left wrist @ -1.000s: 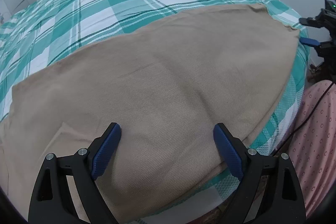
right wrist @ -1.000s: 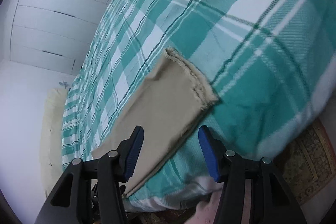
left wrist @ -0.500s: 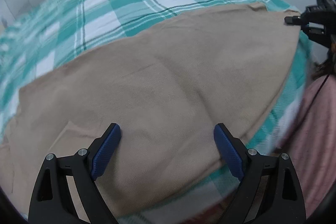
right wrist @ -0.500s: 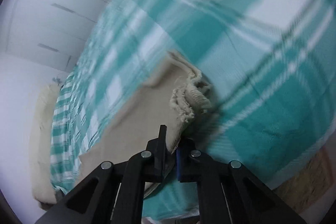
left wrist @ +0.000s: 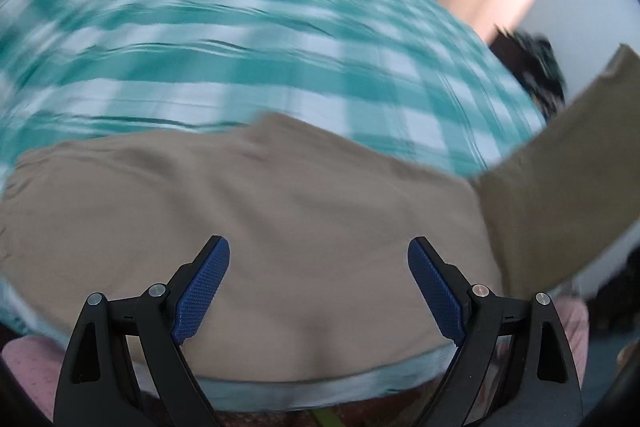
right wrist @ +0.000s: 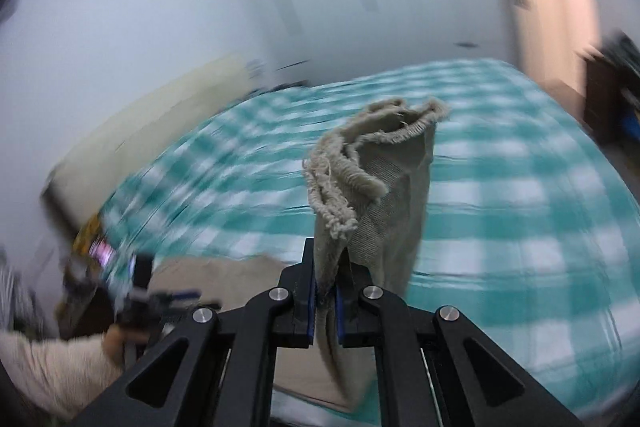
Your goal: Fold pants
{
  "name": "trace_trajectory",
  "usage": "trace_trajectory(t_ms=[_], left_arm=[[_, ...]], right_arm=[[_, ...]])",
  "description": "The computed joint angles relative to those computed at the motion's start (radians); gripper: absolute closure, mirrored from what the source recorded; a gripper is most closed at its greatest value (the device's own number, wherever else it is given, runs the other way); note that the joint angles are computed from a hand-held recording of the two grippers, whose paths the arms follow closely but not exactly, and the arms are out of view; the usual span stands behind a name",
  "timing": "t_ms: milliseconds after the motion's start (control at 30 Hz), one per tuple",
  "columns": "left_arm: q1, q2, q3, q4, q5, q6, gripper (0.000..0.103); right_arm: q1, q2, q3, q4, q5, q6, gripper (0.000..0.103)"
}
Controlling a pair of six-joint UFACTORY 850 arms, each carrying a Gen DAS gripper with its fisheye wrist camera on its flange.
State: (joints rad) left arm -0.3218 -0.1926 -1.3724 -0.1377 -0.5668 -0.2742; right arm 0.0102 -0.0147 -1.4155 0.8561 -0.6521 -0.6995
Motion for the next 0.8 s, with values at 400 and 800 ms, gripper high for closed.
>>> trace_trajectory(t_ms=[400, 800], left_arm=[[0.179, 0.136, 0.150, 0.077, 0.075, -0.190, 0.011], [-0.059, -0.100, -0.045, -0.080, 0.004, 0.113, 0.011]], right_arm=[[0.205, -0.069, 0.045, 0.124, -0.041, -0.103, 0.063], [0.123, -0.212, 0.238, -0.157, 0.037, 0.102, 0.065]])
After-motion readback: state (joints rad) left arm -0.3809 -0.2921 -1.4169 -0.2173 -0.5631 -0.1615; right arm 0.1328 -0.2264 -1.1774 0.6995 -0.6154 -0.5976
